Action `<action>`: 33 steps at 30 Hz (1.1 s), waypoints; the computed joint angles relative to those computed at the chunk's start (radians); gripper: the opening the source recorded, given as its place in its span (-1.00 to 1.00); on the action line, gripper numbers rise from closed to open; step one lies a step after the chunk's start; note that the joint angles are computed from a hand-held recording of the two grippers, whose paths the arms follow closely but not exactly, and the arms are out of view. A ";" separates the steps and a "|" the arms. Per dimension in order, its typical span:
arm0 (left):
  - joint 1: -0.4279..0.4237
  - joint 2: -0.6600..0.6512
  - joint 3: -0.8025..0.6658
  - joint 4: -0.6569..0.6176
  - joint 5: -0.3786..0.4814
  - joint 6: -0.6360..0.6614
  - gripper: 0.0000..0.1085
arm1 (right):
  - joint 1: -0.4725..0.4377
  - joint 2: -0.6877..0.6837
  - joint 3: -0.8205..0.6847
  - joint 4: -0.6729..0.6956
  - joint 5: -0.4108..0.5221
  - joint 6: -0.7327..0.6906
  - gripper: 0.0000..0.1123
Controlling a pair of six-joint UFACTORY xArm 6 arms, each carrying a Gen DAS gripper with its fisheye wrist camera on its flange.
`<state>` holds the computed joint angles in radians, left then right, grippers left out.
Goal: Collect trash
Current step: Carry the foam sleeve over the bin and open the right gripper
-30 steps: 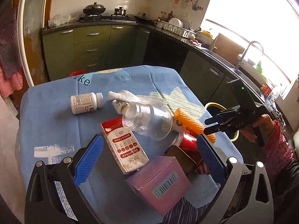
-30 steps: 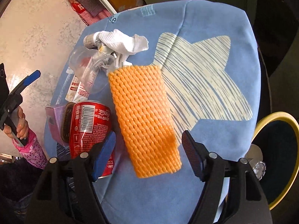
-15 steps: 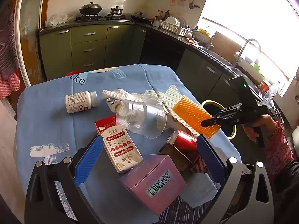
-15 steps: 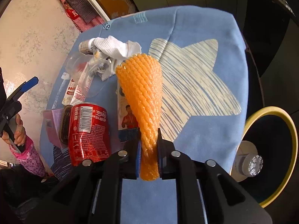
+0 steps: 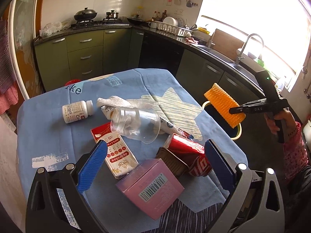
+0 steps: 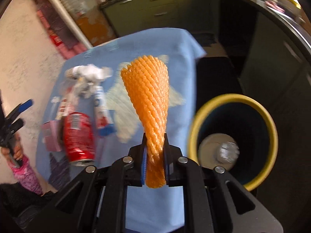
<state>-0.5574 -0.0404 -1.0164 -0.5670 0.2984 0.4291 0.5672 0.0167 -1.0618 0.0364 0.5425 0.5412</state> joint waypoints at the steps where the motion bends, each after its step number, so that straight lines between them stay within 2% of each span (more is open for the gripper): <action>1: -0.004 -0.002 0.000 0.006 0.000 -0.001 0.81 | -0.020 -0.016 0.026 -0.027 0.015 0.036 -0.76; 7: -0.022 -0.005 -0.005 0.054 0.008 -0.026 0.81 | -0.106 -0.020 0.090 -0.230 0.145 0.231 -0.75; 11: -0.027 -0.001 -0.011 0.076 0.014 -0.042 0.81 | -0.148 0.041 0.068 -0.300 0.218 0.283 -0.69; 13: -0.029 0.000 -0.013 0.091 0.018 -0.052 0.81 | -0.167 0.057 0.066 -0.301 0.223 0.292 -0.64; 15: -0.030 0.000 -0.014 0.102 0.022 -0.061 0.81 | -0.180 0.074 0.057 -0.319 0.237 0.308 -0.35; 17: -0.029 0.003 -0.015 0.110 0.026 -0.065 0.81 | -0.182 0.085 0.050 -0.361 0.253 0.348 -0.23; 28: -0.029 0.016 -0.021 0.095 0.046 -0.025 0.81 | -0.138 -0.013 0.108 -0.412 0.241 0.415 -0.23; 33: -0.033 0.000 0.003 0.086 0.065 0.047 0.81 | -0.104 -0.053 0.122 -0.424 0.222 0.428 -0.21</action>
